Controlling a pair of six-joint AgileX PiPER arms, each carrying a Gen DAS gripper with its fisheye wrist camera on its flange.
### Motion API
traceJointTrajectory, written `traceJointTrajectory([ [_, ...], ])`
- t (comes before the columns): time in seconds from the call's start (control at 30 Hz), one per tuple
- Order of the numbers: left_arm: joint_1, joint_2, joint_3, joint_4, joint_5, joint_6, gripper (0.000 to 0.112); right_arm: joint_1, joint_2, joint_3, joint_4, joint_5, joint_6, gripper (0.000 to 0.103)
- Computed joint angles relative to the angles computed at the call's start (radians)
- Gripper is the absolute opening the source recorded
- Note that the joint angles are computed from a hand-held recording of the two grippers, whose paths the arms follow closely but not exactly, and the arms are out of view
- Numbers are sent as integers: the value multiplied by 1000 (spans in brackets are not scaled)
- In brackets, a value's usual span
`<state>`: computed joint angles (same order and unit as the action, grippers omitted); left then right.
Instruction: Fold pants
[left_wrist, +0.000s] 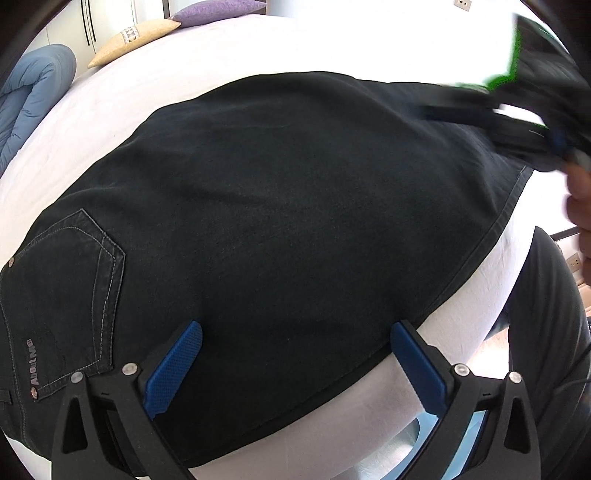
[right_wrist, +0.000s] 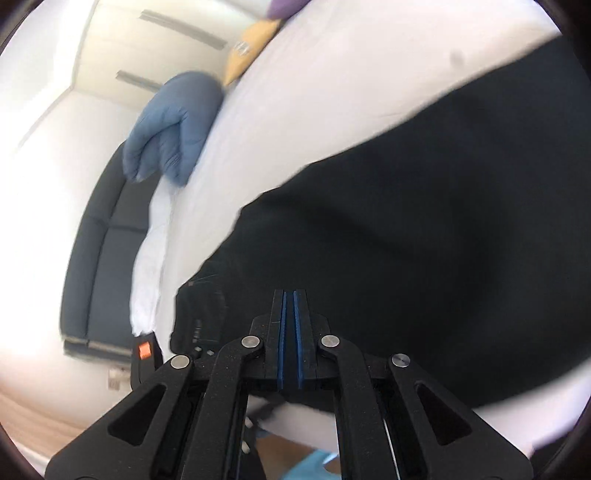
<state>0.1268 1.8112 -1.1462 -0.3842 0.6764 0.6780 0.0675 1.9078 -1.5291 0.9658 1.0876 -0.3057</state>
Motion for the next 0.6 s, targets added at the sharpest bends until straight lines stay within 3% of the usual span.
traceJointTrajectory([
  [0.1, -2, 10, -6, -4, -2, -1, 103, 65, 152, -146, -132, -5, 120, 3],
  [0.17, -1, 15, -10, -5, 1, 0, 103, 8, 158, -78, -43, -37, 67, 0],
  [0.27, -11, 29, -22, -7, -2, -2, 103, -139, 55, 130, 78, -159, -61, 0],
  [0.37, -5, 32, -23, -24, 1, 22, 103, -351, -17, 242, 158, -197, -122, 0],
  [0.5, 8, 29, -28, -29, 8, 31, 103, -535, -88, 261, 132, -252, -91, 0],
  [0.57, 6, 25, -28, -23, 6, 19, 103, -548, -156, 255, 0, -323, 25, 0],
  [0.6, 4, 17, -26, -20, 8, 12, 103, -555, -200, 273, -27, -356, 70, 7],
])
